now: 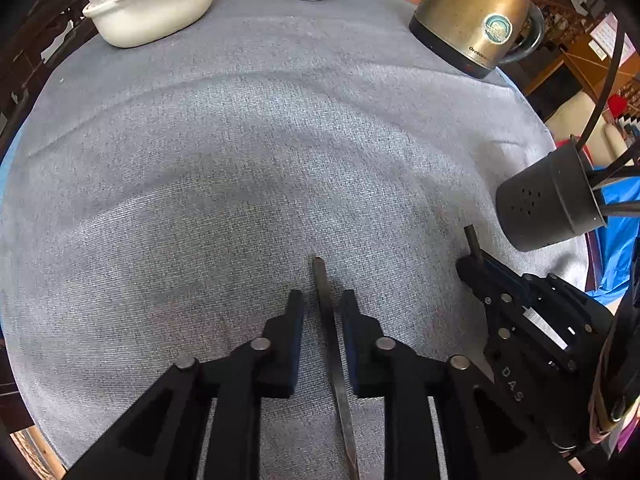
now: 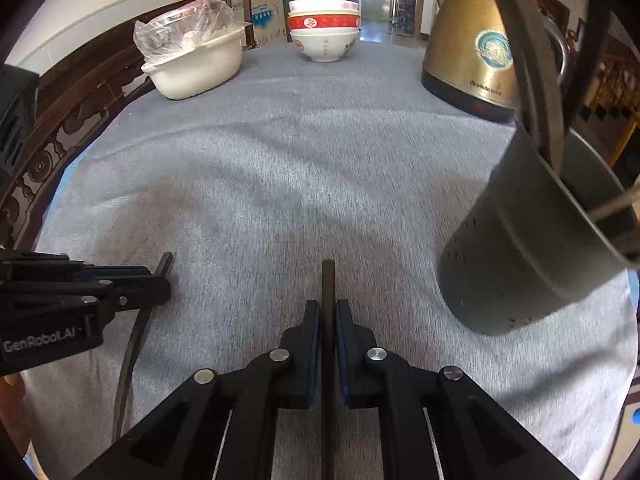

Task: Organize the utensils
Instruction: 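Lift both held chopsticks off the cloth toward the grey cup, then raise both chopsticks above the cup and lower them into it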

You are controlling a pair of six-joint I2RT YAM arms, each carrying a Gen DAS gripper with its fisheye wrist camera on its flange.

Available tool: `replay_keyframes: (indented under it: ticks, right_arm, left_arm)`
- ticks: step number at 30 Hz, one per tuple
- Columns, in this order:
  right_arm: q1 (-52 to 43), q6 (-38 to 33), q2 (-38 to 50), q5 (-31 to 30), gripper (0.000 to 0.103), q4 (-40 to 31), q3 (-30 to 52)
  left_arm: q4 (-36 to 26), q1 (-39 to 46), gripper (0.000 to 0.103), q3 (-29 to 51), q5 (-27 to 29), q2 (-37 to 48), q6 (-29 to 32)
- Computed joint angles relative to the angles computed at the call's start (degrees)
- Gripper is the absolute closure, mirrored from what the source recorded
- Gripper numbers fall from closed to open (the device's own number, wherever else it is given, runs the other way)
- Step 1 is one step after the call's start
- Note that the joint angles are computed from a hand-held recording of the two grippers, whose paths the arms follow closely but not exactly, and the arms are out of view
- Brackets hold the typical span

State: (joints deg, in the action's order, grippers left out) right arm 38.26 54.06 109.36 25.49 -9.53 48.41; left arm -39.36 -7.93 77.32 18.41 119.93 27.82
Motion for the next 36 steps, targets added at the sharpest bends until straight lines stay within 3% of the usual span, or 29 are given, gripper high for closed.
replay_keyframes:
  ticks: [6, 9, 16, 36]
  right_arm:
    - [1.19, -0.2, 0.55, 1.42, 0.096, -0.9, 0.74]
    - [1.88, 0.83, -0.62, 1.38, 0.096, 0.18, -0.34]
    - [5.62, 1.6, -5.33, 4.41, 0.096, -0.23, -1.62]
    - [16.1, 5.73, -21.37, 16.37, 0.096, -7.61, -2.6]
  left_arm:
    - [2.93, -0.46, 0.083, -1.94, -0.83, -1.21, -0.98]
    - [3.89, -0.75, 0.094, -1.98, -2.12, -1.13, -2.73]
    - [4.52, 0.59, 0.095, -3.12, -1.91, -3.28, -4.44]
    - [0.68, 6.64, 0.097, -10.31, 7.19, -26.48, -1.62]
